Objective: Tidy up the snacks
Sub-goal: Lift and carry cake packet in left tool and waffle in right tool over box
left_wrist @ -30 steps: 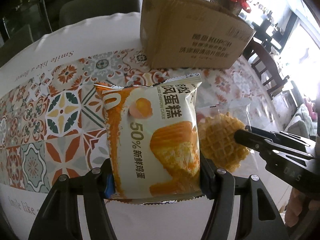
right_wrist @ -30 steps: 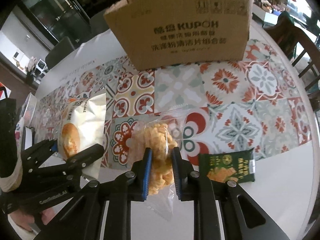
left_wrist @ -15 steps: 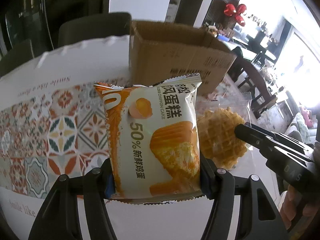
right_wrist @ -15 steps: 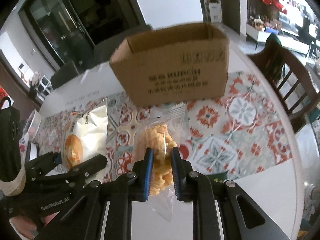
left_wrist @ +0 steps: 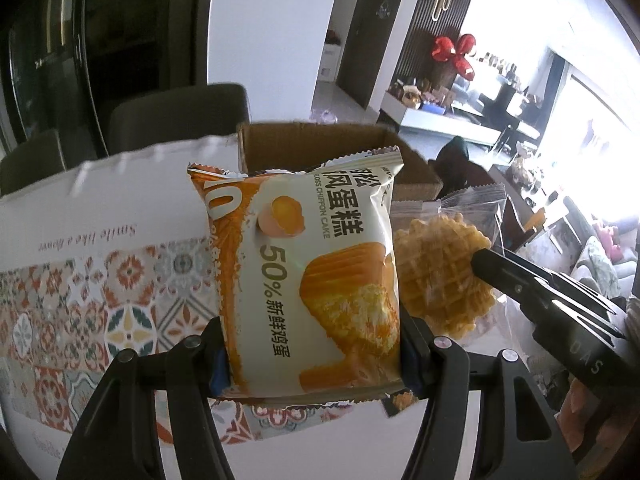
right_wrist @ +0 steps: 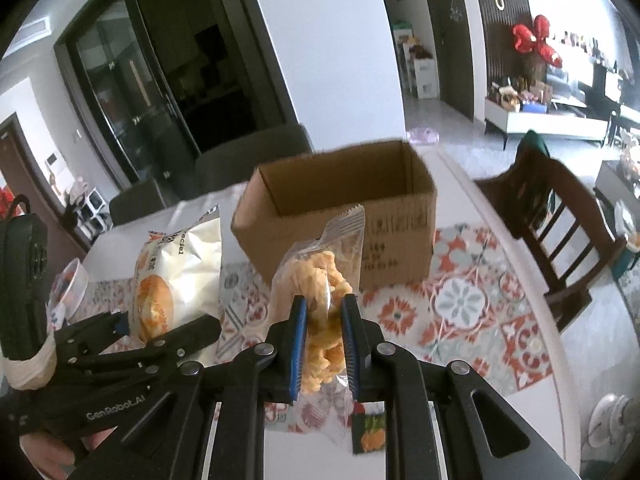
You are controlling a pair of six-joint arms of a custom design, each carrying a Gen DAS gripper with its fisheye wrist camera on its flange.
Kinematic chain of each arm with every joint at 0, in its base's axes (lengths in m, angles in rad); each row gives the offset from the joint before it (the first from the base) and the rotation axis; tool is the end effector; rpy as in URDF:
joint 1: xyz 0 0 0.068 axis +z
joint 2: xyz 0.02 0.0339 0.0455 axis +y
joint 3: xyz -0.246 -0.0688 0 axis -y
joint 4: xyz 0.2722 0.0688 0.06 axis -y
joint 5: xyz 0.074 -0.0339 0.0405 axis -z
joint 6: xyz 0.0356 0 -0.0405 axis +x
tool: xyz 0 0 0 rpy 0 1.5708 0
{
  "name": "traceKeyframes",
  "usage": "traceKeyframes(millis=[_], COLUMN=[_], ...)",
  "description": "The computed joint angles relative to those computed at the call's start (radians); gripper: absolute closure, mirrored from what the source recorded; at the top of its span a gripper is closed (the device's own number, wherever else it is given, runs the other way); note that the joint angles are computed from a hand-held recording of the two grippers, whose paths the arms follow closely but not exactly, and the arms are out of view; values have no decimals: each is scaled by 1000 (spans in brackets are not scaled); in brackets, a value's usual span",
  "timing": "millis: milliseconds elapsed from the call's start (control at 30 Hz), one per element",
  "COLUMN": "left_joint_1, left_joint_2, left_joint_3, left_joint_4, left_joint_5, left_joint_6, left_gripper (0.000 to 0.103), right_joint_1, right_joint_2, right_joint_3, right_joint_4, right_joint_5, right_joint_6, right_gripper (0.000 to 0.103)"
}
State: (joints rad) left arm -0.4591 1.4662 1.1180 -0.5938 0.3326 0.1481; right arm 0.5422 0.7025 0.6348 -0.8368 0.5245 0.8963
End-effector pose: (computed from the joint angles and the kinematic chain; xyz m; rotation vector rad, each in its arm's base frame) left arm 0.2942 -0.1584 0.2346 0.8841 2.3623 -0.5445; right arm 0.1571 0.0738 0.2315 0.6181 2.2361 0.0602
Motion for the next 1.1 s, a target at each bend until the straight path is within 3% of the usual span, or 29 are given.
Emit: traceKeyframes(millis=[433,1100], left_joint_1=[-22,-98], left_joint_2=[147,594], left_joint_3=[238,782], left_joint_4=[-47,-195], left_joint_5=[19,-59], left_joint_6=[-29,-84], left_gripper=[39,39], right_joint_1=[-177,-559], right_joint_2=[47,318], right_joint_3=[116,190], right_joint_4=[109,410], right_joint_5=[-27,-328], right_joint_6=[-230,-451], right_gripper=[85,85])
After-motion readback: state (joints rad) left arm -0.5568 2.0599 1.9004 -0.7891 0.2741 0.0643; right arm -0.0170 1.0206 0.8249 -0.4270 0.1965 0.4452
